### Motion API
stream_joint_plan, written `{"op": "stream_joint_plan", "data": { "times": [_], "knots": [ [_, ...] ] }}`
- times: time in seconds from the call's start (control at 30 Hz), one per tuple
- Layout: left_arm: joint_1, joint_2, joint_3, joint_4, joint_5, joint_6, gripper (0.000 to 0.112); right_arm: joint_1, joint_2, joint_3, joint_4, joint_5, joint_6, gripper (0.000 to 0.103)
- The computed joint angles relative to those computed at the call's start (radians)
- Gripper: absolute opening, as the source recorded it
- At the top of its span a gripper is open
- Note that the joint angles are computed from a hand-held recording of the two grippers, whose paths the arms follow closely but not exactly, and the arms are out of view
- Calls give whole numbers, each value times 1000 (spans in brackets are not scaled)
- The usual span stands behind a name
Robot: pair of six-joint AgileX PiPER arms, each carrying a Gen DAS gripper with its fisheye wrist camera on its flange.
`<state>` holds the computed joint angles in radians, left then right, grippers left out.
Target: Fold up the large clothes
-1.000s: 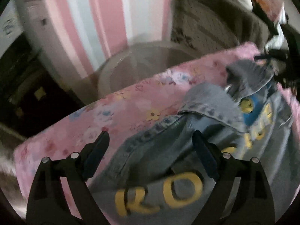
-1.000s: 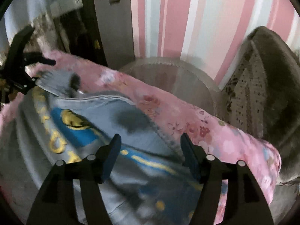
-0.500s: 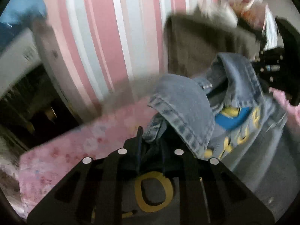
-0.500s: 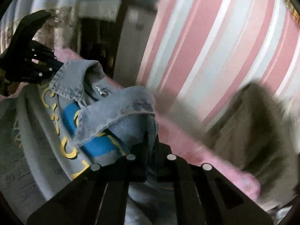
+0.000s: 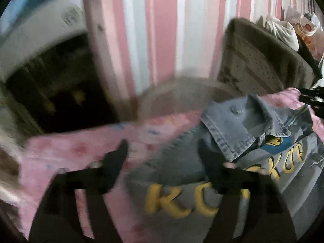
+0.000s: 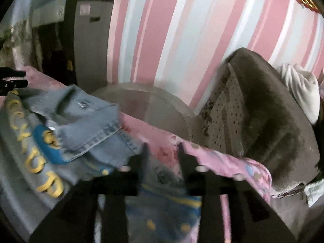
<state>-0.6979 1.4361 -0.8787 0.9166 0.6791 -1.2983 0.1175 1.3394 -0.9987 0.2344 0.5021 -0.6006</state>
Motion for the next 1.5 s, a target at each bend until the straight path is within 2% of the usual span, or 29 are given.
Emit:
{"op": "stream_joint_plan", "data": {
  "times": [0.13,0.17,0.23,0.27,0.3,0.33,0.37,0.47,0.57,0.7,0.77,0.87,1.0,1.03,1.07,1.1,1.13,1.17,1.27,1.33,1.4,1.47,1.5],
  "knots": [
    [-106,-99,25,-89,88,68,76,-54,-183,90,204,205,-178,45],
    [-136,-108,31,-103,105,78,76,-58,-213,112,224,254,-190,50],
    [-220,-85,28,-122,141,83,76,-45,-258,157,250,294,-211,53],
    [-248,-83,30,-135,161,86,76,-19,-280,177,222,292,-183,53],
    [-265,-49,22,-152,169,91,74,42,-298,216,153,253,-123,53],
    [-270,-21,20,-169,162,95,68,71,-296,233,120,239,-93,53],
    [-265,-8,28,-191,143,106,66,91,-288,244,99,234,-69,52],
    [-295,37,46,-138,152,41,67,130,-242,294,0,168,-16,49],
    [-305,69,28,-146,175,73,67,73,-230,328,95,130,-160,49],
    [-314,68,11,-146,205,61,67,-54,-279,309,242,220,-248,52],
    [-314,46,24,-147,198,43,68,-183,-318,308,375,285,-341,52],
    [-316,12,41,-140,191,-1,76,-249,-302,301,412,282,-325,53],
    [-317,-7,52,-115,177,-56,81,-225,-171,266,433,285,-262,52],
    [-318,-8,51,-112,175,-64,81,-214,-157,275,443,269,-261,50],
    [-323,-11,50,-105,177,-79,81,-185,-143,274,427,249,-227,33],
    [-325,-11,48,-102,179,-84,81,-166,-131,276,434,235,-218,5],
    [-330,-11,45,-93,187,-96,81,-147,-136,286,453,217,-226,4],
    [-337,-10,44,-81,197,-111,81,-111,-166,306,455,163,-233,4],
    [-375,-27,44,-18,246,-183,82,-14,-318,333,365,39,-184,3],
    [-381,-45,46,10,257,-205,89,28,-366,297,247,-8,-89,3],
    [-367,-37,36,8,253,-193,91,40,-306,239,98,-16,42,3],
    [-325,-2,17,-31,218,-138,92,31,-182,180,-12,24,147,3],
    [-304,12,11,-57,196,-109,93,22,-108,165,-58,39,194,8]
  ]
}}
